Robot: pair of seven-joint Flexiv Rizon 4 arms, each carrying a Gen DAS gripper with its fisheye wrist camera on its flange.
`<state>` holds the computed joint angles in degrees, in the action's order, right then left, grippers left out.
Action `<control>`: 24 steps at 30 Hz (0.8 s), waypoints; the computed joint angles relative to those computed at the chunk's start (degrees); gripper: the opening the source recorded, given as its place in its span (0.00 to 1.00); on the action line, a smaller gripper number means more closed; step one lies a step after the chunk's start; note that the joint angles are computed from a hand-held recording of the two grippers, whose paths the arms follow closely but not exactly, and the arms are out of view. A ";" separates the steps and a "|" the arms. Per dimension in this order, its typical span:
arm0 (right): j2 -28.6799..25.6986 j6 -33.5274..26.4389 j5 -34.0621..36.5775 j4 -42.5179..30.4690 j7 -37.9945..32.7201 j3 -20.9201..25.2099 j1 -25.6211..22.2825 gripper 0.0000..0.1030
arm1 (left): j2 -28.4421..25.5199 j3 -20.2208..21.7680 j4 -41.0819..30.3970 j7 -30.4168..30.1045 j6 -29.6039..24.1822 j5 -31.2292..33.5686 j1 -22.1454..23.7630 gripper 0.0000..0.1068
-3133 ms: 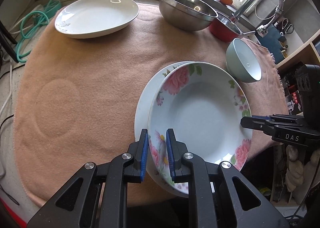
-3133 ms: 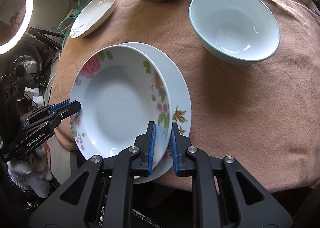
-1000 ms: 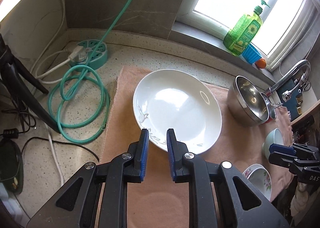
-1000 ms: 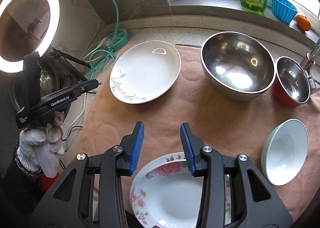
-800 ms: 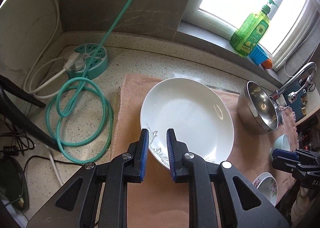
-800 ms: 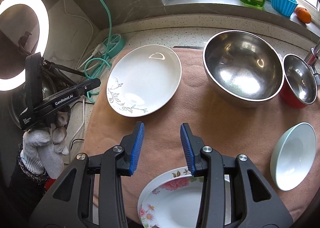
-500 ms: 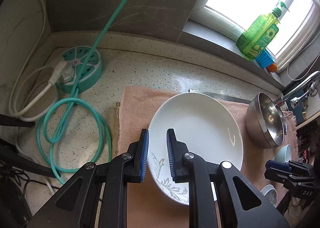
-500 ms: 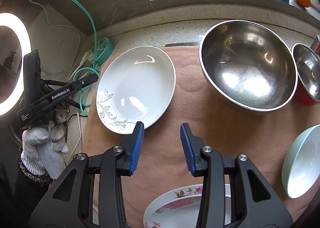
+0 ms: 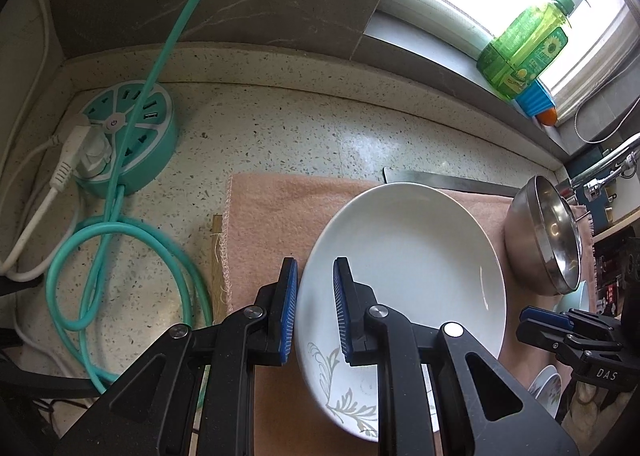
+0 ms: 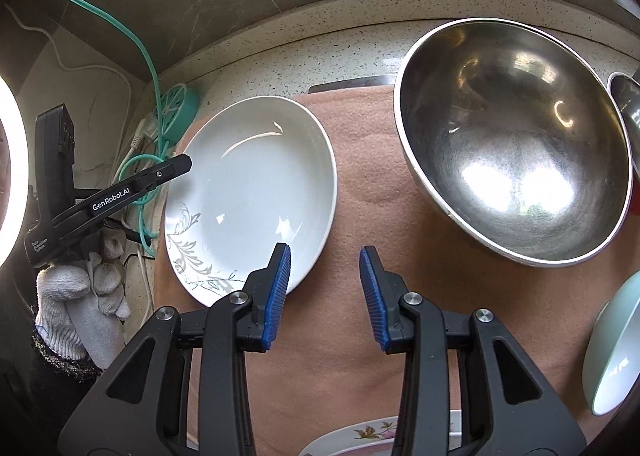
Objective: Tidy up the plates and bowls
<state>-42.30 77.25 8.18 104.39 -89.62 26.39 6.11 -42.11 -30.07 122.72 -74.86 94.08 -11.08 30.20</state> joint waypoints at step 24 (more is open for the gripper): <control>-2.96 -2.08 -1.71 -3.24 3.20 -2.13 3.44 0.11 | -1.20 -0.88 -0.36 1.32 -0.28 0.75 1.21 0.11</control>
